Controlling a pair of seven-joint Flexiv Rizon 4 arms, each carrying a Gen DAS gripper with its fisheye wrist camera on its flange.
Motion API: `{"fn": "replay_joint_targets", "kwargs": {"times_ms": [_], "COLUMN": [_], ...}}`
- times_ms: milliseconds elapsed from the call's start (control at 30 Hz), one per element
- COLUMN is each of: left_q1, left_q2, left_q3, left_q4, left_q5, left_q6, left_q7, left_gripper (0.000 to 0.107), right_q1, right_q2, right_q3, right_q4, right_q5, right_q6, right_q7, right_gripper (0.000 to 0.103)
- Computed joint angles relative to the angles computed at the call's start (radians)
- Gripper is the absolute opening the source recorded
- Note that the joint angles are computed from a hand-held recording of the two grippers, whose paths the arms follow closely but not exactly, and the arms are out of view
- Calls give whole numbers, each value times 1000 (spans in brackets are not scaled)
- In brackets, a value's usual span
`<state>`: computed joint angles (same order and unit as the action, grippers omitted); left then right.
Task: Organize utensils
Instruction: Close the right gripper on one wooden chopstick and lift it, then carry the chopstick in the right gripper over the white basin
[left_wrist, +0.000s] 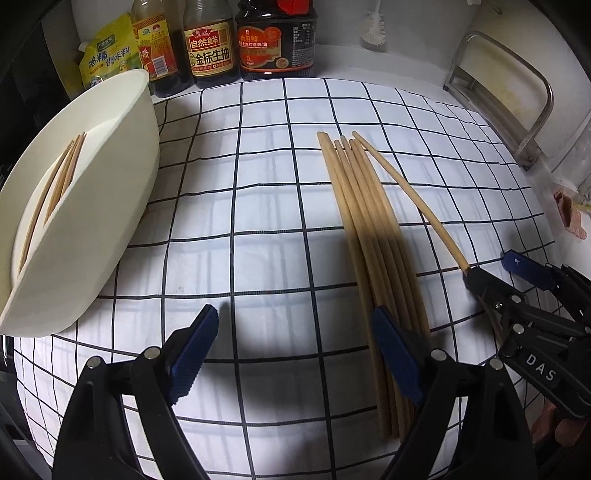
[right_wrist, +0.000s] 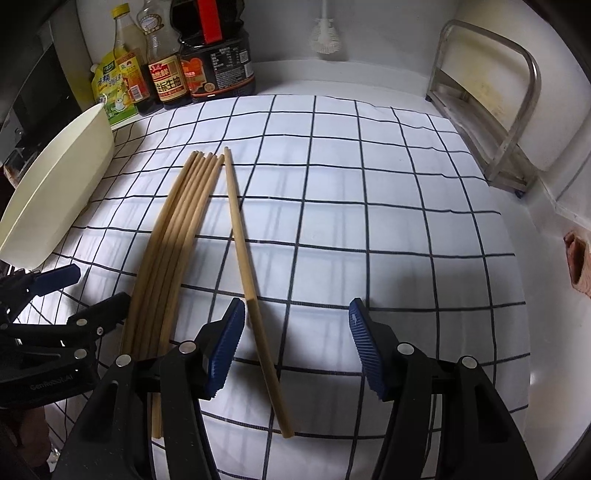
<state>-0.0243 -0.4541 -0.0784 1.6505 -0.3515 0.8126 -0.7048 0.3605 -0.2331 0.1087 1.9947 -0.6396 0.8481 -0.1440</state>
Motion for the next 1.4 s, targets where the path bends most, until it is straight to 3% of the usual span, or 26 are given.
{"fn": "replay_joint_targets", "kwargs": {"times_ms": [400, 500, 567, 700, 767, 1100, 1400], "left_q1": [-18, -16, -15, -12, -15, 6, 59], "left_q2": [-26, -28, -26, -14, -12, -7, -6], "left_q3": [7, -2, -8, -16, -14, -12, -22], "left_q4": [-24, -27, -26, -16, -21, -77, -188], "left_q5": [45, 40, 34, 20, 23, -10, -116], "left_q6": [30, 34, 37, 24, 7, -105, -170], "left_q7": [-56, -45, -32, -1, 6, 25, 67], "left_gripper": [83, 71, 58, 31, 7, 7, 7], "right_q1": [8, 6, 1, 5, 6, 6, 31], "right_q2": [-35, -37, -40, -53, -55, -4, -20], "right_q3": [-13, -15, -14, -11, -11, -10, -9], "right_q4": [-31, -29, -27, -46, -50, -34, -172], "right_q5": [-19, -32, -27, -12, 1, 52, 5], "right_q6": [-11, 5, 34, 43, 49, 77, 25], "right_q7": [-51, -61, -78, -130, -139, -53, -27], "right_gripper": [56, 55, 45, 9, 7, 6, 6]}}
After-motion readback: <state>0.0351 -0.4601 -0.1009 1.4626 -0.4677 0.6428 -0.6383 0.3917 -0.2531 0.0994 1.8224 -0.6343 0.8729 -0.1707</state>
